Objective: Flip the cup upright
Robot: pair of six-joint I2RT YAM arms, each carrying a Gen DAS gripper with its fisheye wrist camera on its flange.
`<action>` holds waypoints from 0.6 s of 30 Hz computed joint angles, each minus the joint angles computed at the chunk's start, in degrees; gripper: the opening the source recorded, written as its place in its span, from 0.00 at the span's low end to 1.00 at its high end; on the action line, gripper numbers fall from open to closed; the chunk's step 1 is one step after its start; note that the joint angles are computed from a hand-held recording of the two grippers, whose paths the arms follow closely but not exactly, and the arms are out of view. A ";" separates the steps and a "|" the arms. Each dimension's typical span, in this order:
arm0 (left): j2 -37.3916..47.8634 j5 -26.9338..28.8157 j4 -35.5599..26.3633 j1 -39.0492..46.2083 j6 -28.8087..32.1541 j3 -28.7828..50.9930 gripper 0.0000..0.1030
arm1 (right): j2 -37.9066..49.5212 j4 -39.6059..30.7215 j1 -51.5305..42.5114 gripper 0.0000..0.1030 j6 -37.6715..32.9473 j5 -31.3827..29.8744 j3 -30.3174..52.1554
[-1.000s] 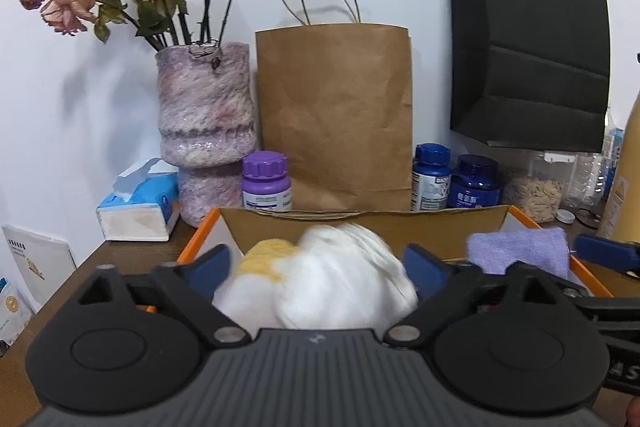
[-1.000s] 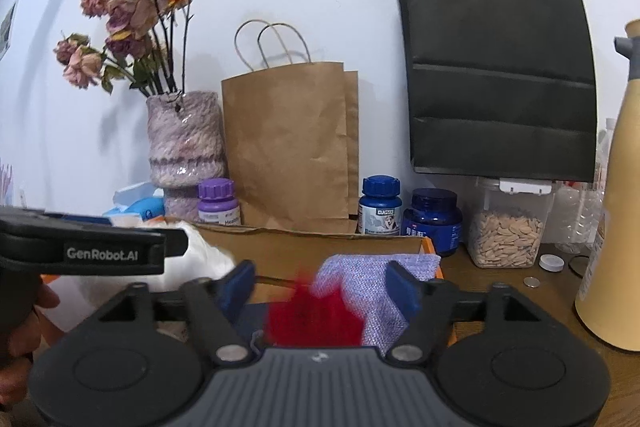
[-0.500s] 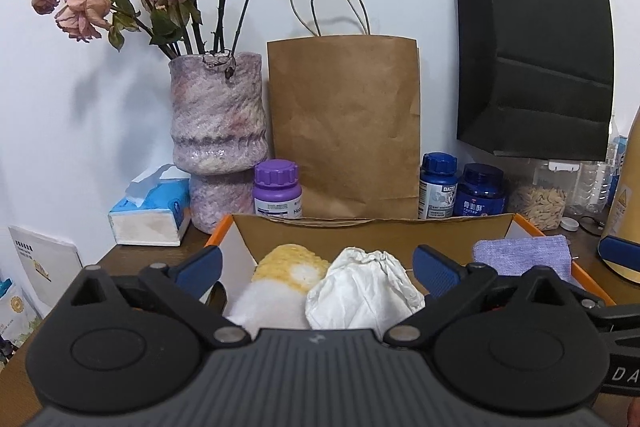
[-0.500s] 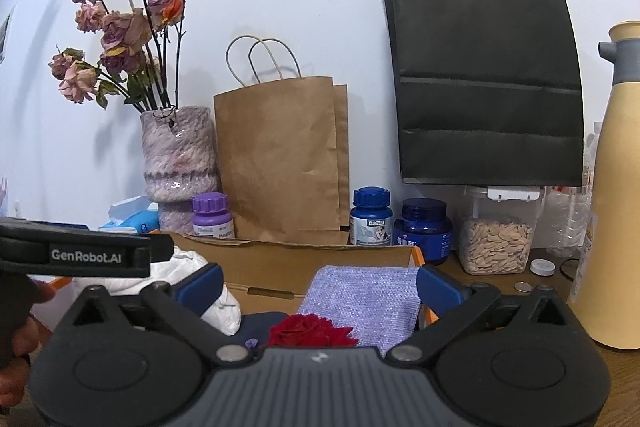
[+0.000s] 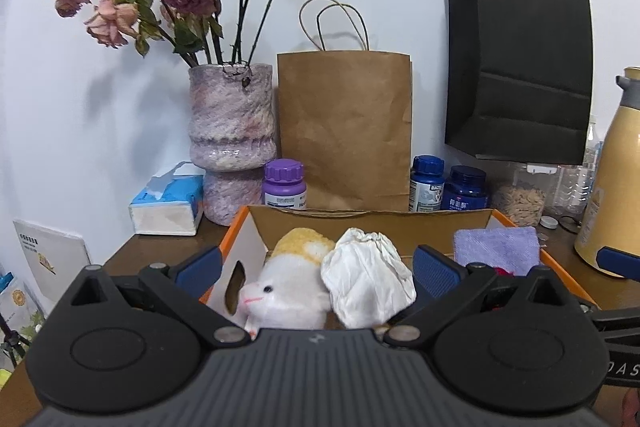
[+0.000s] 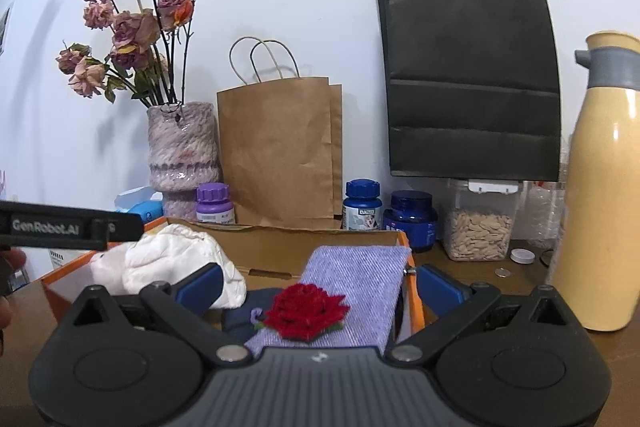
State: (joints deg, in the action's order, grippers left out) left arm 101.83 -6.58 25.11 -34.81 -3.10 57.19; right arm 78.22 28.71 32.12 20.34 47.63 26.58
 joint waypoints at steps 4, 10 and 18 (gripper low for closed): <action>-5.09 0.98 -1.37 0.54 -0.35 -4.43 1.00 | -4.13 -6.90 4.62 1.00 3.20 4.07 -0.28; -14.18 1.84 -4.59 1.61 -0.98 -11.78 1.00 | -10.69 -24.67 13.58 1.00 12.49 10.35 2.49; -29.47 4.09 -10.91 4.21 -1.28 -23.81 1.00 | -9.11 -57.06 30.23 1.00 39.02 18.57 11.92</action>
State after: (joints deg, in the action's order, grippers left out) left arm 72.36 -2.49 14.19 -30.60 -4.38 33.37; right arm 69.11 -28.35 62.36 59.36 66.20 38.50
